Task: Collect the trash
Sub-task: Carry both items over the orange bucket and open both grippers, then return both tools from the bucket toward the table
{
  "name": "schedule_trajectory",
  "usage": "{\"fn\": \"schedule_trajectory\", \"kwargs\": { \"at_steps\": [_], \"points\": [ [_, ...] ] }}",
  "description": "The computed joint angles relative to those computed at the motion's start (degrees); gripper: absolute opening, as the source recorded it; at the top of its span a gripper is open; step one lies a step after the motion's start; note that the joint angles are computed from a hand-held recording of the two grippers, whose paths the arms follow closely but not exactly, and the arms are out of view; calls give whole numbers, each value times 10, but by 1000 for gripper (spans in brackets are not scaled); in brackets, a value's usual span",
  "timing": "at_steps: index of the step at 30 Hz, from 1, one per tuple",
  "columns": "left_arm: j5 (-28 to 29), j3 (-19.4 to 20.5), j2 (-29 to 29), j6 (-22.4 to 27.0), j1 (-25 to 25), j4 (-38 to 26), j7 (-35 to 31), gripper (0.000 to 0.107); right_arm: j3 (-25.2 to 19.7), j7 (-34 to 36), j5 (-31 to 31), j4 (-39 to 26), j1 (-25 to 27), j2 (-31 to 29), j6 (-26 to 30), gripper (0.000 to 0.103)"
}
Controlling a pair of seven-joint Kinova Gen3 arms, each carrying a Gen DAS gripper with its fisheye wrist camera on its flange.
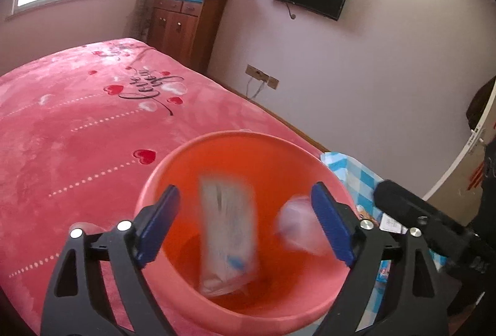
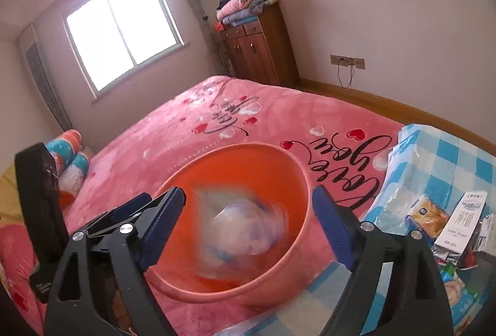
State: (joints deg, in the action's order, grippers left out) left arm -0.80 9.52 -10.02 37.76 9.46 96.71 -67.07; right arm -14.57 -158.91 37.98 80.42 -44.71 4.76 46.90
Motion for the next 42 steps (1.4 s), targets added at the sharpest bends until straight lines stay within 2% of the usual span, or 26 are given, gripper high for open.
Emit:
{"fn": "schedule_trajectory", "kwargs": {
  "at_steps": [2,6,7,11,18,28,36,42],
  "points": [
    [-15,11,0,2,-5,-1,12,88,-1,-33,30,11,-11,-9,18,86],
    [-3,7,-7,-5,7,4,0,88,-16,-90,64,42,-8,-31,29,86],
    [-6,11,-10,-8,7,6,3,88,-22,-104,73,48,-7,-36,38,89],
    [28,-5,-18,-22,25,15,-30,88,-52,-153,114,74,-9,-51,84,90],
    [50,6,-27,-26,40,21,-50,88,-99,-219,156,115,-23,-73,169,90],
    [72,19,-23,-20,62,16,-70,88,-138,-273,167,162,-20,-107,233,90],
    [69,39,-21,-25,77,19,-65,88,-178,-302,167,190,-10,-127,292,90],
    [53,56,-10,-21,88,15,-48,88,-194,-322,153,220,-1,-148,307,90]
  ]
}}
